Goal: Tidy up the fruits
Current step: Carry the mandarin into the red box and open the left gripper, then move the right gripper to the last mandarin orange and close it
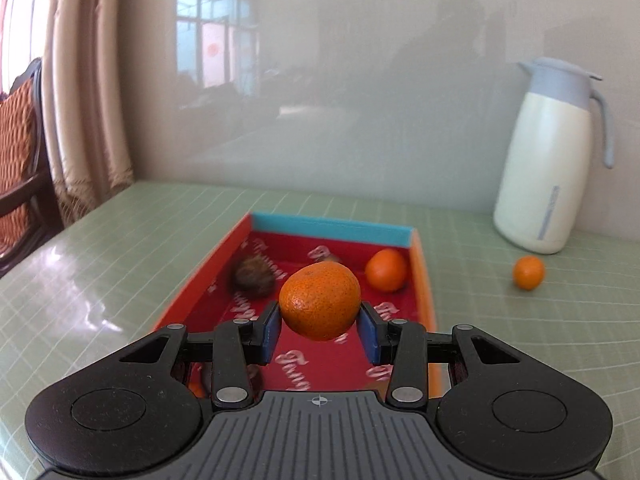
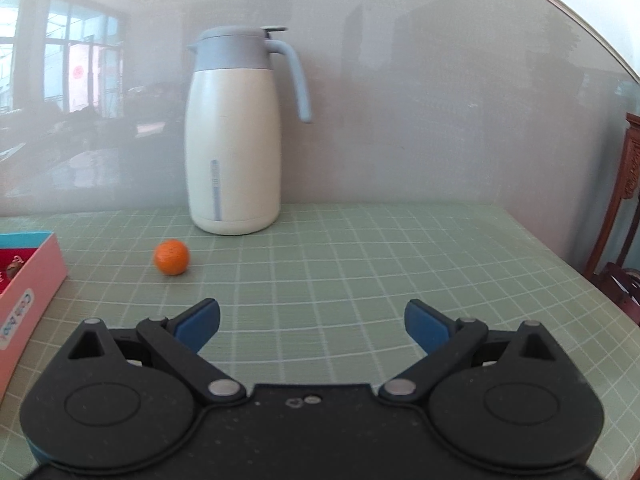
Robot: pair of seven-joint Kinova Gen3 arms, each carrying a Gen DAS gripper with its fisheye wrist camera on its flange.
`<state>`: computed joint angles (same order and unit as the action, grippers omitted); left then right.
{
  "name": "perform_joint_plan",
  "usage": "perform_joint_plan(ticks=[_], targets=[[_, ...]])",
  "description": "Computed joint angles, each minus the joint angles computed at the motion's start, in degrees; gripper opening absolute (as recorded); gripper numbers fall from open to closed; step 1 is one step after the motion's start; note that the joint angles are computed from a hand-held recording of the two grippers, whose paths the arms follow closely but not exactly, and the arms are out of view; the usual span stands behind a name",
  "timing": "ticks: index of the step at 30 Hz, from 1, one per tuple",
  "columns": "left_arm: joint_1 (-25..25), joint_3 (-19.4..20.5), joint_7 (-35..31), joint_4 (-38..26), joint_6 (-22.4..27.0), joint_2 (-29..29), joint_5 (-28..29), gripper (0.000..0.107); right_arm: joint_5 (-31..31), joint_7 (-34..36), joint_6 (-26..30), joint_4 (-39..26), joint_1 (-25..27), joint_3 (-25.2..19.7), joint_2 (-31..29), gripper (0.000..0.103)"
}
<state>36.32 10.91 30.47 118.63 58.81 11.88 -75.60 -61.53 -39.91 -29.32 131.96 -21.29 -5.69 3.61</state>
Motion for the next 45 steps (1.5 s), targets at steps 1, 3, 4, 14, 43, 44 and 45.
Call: perform_joint_plan(ticks=[1, 3, 4, 14, 43, 44, 45], targets=[[-0.41, -0.14, 0.21, 0.56, -0.76, -0.10, 0.49, 0.041, -0.36, 0.38, -0.25, -0.13, -0.48, -0.36, 0.14, 0.099], [-1.03, -0.37, 0.36, 1.20, -1.64, -0.30, 1.22, 0.041, -0.97, 1.10, -0.64, -0.50, -1.34, -0.80, 0.50, 0.099], [-1.19, -0.45, 0.58, 1.43, -1.78, -0.27, 1.39, 0.041, -1.20, 1.40, -0.74, -0.68, -1.74, -0.94, 0.65, 0.099], [-1.28, -0.50, 1.09, 1.60, -1.31, -0.32, 2.49, 0.042, -2.40, 2.64, -2.17, -1.35, -4.92, -1.80, 1.20, 0.099], [1.72, 2.31, 7.12, 4.43, 11.42, -3.71, 2.62, 0.078, -3.00, 2.28, -1.16, -3.32, -5.91, -1.29, 3.10, 0.099], [1.75, 2.62, 7.65, 5.04, 12.07, -4.16, 2.74, 0.078, -2.99, 2.17, -0.92, -3.62, -6.06, -1.14, 3.36, 0.099], [1.71, 2.88, 8.11, 5.66, 12.76, -4.55, 2.93, 0.078, -2.83, 1.94, -0.63, -3.92, -6.16, -0.97, 3.63, 0.099]])
